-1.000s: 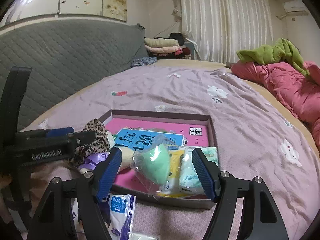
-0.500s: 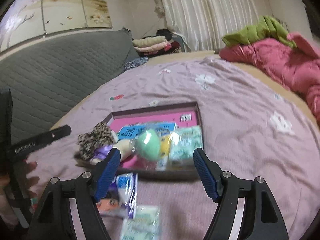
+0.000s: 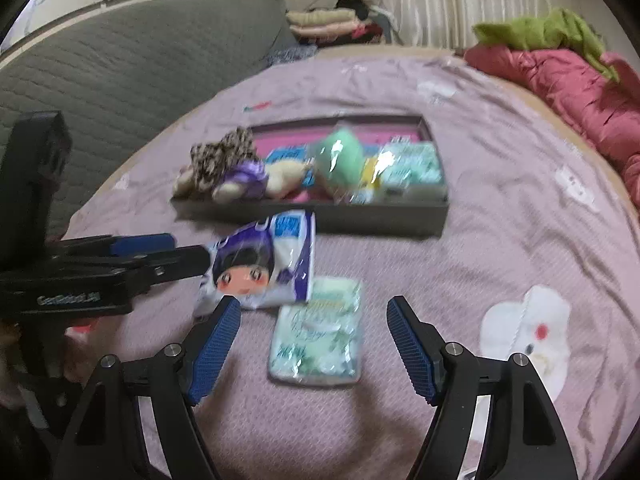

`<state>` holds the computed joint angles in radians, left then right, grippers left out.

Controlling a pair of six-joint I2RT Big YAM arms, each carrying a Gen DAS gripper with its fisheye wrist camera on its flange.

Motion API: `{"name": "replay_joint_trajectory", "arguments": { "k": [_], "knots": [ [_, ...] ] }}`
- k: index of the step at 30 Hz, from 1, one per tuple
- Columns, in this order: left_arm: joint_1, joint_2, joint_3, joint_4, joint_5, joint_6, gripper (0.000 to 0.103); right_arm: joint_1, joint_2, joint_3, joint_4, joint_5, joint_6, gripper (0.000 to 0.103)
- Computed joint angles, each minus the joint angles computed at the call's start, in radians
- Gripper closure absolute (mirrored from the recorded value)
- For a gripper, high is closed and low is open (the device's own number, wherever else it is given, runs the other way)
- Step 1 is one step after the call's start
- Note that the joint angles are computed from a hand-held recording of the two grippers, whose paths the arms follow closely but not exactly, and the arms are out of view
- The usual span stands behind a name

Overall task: Organize soft objects
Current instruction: 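Open both tools and move them back to the purple wipe pack and pad pack, then grasp the purple wipe pack with the left tool while the right tool grasps the green pad pack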

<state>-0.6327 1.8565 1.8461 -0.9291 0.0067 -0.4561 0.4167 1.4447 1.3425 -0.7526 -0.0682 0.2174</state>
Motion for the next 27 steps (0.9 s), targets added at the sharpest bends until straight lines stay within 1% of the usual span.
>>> {"name": "replay_joint_trajectory", "arguments": {
  "k": [2,4,6,10,14,18,19,20,21,22,23,24,27],
  "knots": [
    [0.004,0.019,0.012,-0.006,0.025,0.022,0.034,0.003,0.011,0.005,-0.019,-0.001,-0.010,0.026],
    [0.006,0.037,0.031,-0.013,0.034,0.035,0.034,0.003,0.024,0.009,-0.032,-0.006,-0.010,0.026],
    [0.008,0.060,0.054,-0.026,0.054,0.040,0.034,0.003,0.044,0.024,-0.054,-0.013,-0.009,0.026],
    [0.007,0.104,0.102,-0.060,0.057,0.045,0.033,0.008,0.078,0.043,-0.078,-0.024,-0.023,0.026],
    [0.012,0.126,0.123,-0.059,0.070,0.040,0.032,0.015,0.106,0.056,-0.102,-0.008,-0.031,0.026],
    [0.005,0.140,0.141,-0.067,0.052,0.067,0.031,0.017,0.124,0.064,-0.112,-0.002,-0.026,0.026],
    [0.002,0.142,0.144,-0.069,0.043,0.071,0.032,0.017,0.125,0.064,-0.107,0.003,-0.029,0.028],
    [-0.002,0.144,0.148,-0.071,0.032,0.076,0.033,0.020,0.126,0.066,-0.107,0.020,-0.031,0.034],
    [-0.005,0.147,0.152,-0.074,0.026,0.082,0.039,0.020,0.128,0.069,-0.110,0.032,-0.032,0.044],
    [-0.006,0.143,0.147,-0.062,0.036,0.084,0.047,0.015,0.129,0.070,-0.108,0.025,-0.029,0.047],
    [-0.005,0.138,0.139,-0.048,0.061,0.077,0.052,0.011,0.128,0.069,-0.107,0.016,-0.024,0.048],
    [-0.003,0.135,0.134,-0.037,0.084,0.073,0.060,0.007,0.128,0.068,-0.108,0.008,-0.022,0.049],
    [-0.011,0.136,0.139,-0.036,0.099,0.087,0.072,-0.002,0.125,0.069,-0.106,0.000,-0.020,0.053]
  ]
}}
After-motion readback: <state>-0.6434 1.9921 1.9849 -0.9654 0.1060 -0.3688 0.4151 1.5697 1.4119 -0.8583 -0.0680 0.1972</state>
